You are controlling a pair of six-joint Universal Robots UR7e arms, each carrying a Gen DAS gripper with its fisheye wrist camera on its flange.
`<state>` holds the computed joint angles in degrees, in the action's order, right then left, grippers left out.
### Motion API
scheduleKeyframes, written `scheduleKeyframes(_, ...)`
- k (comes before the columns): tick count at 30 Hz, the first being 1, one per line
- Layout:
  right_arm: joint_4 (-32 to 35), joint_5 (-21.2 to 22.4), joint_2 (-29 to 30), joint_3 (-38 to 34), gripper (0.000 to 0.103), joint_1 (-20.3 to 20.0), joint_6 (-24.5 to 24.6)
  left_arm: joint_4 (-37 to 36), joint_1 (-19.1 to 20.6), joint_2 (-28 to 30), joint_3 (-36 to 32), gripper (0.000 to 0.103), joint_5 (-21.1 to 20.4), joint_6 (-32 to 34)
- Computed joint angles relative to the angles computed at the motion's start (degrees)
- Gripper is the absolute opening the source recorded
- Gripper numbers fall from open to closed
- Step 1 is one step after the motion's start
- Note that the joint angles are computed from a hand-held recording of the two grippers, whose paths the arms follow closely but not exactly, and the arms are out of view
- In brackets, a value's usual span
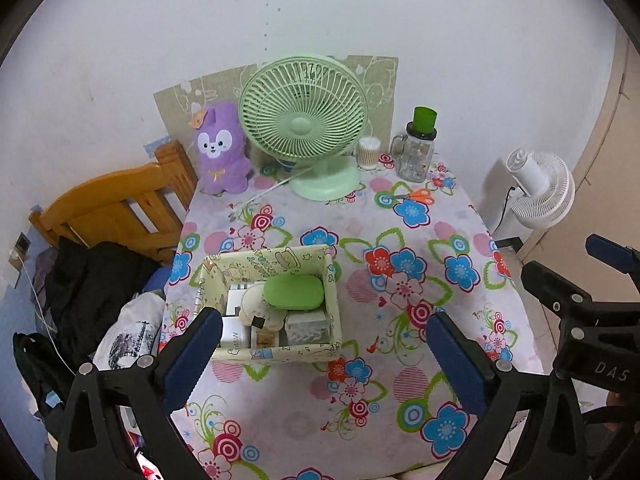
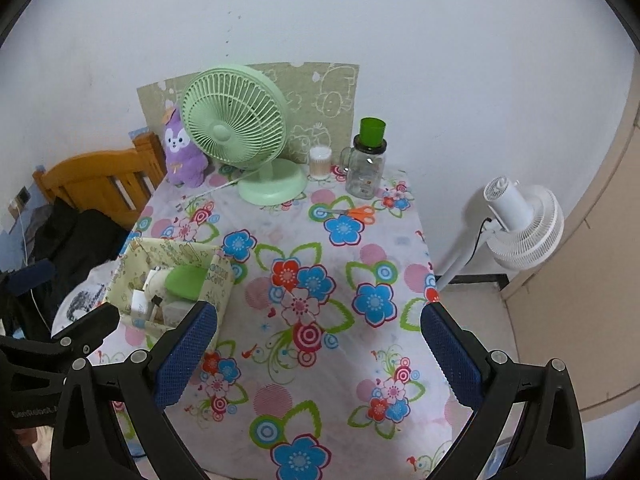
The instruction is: Organize rigid objects
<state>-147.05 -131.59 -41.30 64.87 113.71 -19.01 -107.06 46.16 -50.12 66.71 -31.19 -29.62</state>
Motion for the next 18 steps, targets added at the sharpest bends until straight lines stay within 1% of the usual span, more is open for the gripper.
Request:
scheduleKeyframes(4, 0.6, 0.2, -0.69, 0.54, 0.103, -0.07, 1.88, -0.29, -0.43, -0.3, 0.46, 0.103, 0.67, -1.06)
scheduleKeyframes(6, 0.6, -0.18, -0.77, 0.51, 0.103, 0.06, 2.06, 0.04, -0.66, -0.44, 0.56, 0.103, 1.13, -1.98)
scheduleKeyframes(14, -2.6, 0.59, -1.23, 0.88, 0.103, 0.71, -0.64, -1.39, -1.6, -1.38, 1.7, 0.103, 2.98, -2.73)
scheduleKeyframes(18, -3.06, 0.65, -1.24, 0.84, 0.103, 0.87, -0.87, -4.04, -1.76, -1.96, 2.56, 0.103, 2.15, -2.08)
